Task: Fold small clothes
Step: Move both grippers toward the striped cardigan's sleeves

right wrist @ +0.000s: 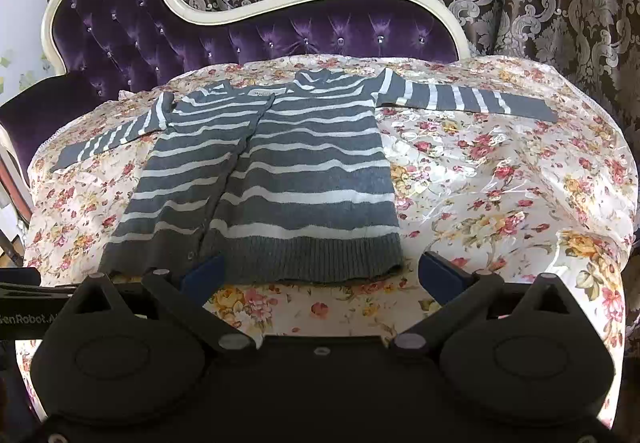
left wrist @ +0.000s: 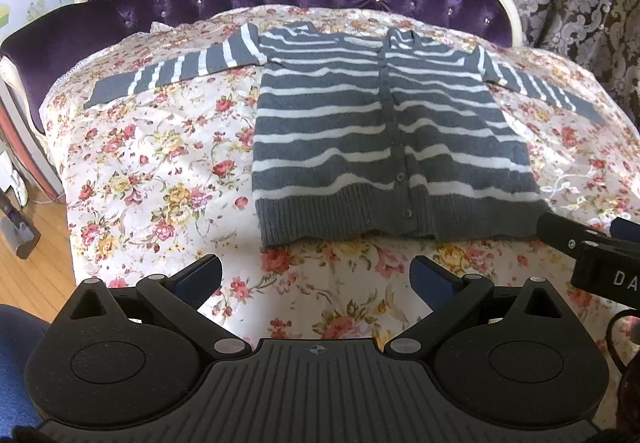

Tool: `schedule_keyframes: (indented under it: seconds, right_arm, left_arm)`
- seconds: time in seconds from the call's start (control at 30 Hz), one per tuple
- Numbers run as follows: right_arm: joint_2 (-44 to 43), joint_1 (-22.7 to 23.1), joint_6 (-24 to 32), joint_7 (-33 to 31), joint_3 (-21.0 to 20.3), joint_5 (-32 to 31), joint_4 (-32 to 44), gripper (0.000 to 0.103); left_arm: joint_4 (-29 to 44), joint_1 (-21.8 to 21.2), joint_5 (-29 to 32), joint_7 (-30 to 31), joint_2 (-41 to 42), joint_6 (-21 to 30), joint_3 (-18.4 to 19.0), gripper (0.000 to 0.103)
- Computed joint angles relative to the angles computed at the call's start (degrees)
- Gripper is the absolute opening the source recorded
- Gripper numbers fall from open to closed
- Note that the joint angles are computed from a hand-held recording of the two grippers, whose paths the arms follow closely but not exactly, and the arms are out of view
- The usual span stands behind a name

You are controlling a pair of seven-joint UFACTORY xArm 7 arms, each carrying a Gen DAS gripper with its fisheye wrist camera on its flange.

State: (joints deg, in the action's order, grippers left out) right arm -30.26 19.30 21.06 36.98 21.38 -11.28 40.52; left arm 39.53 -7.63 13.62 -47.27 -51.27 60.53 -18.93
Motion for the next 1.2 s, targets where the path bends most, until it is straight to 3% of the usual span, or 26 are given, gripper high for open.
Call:
schedule_keyframes:
  seconds: [0.33,0.77,1.2]
  right_arm:
    - [1.6,0.3,0.9,-0.3,-0.3,-0.1,0.9,0.102]
    - [8.0,-2.3,-0.8,2.1,0.8,-4.5,5.5,0.102]
    - [19.5,-1.2,-7.0,2.2,-2.7,-7.7,12.9,0.102]
  left_arm:
    - [0.6,0.0,0.8,1.2,1.9,0.0,0.4,0.101]
    - [0.2,2.4,3.5,4.5,5.0,-6.8,3.0,0.101]
    - [-1.6,5.1,-3.7,11.7,10.4,-21.9,12.5,0.101]
